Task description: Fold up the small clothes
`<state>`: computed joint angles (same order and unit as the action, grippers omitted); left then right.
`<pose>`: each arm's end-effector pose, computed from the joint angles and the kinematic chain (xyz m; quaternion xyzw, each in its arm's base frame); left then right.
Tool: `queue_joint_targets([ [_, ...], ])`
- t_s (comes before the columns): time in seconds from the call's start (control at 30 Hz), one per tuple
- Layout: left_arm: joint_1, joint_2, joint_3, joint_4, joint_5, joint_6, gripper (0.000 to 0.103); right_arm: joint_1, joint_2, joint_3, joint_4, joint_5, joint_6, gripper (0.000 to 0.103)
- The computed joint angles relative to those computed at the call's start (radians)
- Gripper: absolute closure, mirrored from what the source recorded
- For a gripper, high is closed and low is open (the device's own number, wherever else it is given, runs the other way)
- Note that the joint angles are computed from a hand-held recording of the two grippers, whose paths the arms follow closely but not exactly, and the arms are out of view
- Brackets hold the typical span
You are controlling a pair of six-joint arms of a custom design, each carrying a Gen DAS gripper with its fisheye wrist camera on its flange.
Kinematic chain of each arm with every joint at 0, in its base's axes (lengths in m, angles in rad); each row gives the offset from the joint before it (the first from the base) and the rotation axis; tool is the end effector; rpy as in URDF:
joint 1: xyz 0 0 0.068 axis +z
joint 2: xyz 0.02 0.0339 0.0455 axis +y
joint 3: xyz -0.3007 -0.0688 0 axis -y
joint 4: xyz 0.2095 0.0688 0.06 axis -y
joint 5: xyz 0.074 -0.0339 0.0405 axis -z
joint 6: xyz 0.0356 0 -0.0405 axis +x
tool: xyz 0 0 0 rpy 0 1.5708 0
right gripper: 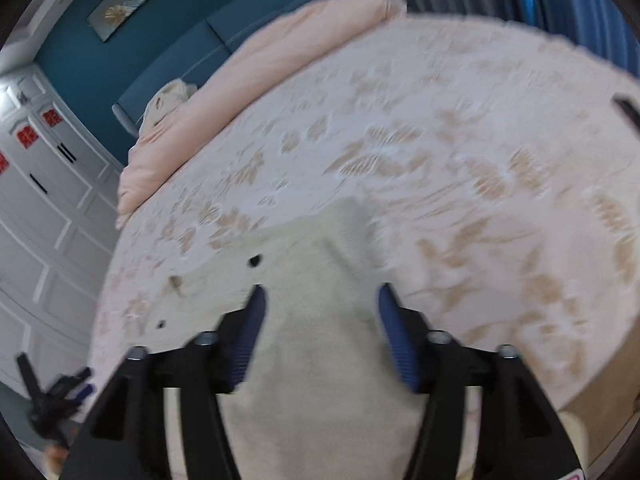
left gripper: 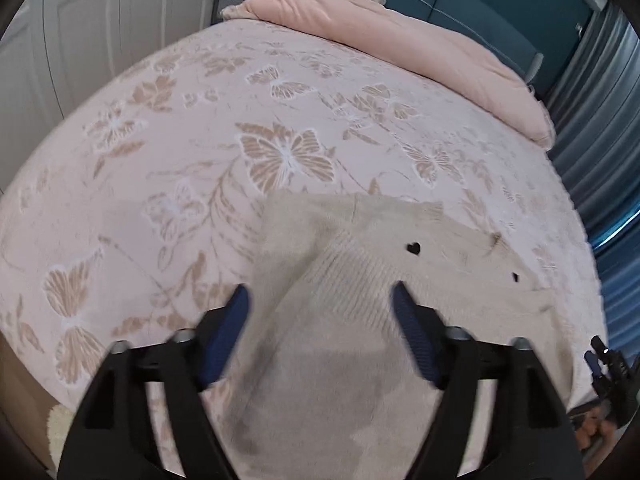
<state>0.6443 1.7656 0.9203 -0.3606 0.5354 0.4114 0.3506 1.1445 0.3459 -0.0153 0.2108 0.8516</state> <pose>0.2503 0.1653 0.1939 -0.0625 0.9475 -0.1366 0.2822 0.1524 0.0478 0.2000 0.2667 0.8856 0.1272 0.3583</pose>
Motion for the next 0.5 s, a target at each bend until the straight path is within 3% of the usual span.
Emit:
queue_joint_targets([
  [0.07,0.013,0.003,-0.013,0.006,0.018,0.031,0.016,-0.001,-0.021,-0.006,-0.037,0.017,-0.064,0.038],
  [0.17,-0.056,0.045,-0.017,0.059,-0.048,0.037,0.016,-0.087,0.064,0.006,-0.004,-0.081,-0.157,0.038],
  [0.43,-0.196,0.2,0.007,0.15,-0.203,-0.097,0.017,-0.075,0.377,0.124,0.09,-0.097,-0.247,0.039],
  [0.47,-0.199,0.197,0.0,0.16,-0.207,-0.094,0.026,-0.064,0.402,0.138,0.088,-0.088,-0.257,0.042],
  [0.5,-0.2,0.192,-0.003,0.161,-0.209,-0.088,0.045,-0.047,0.426,0.151,0.083,-0.077,-0.266,0.061],
])
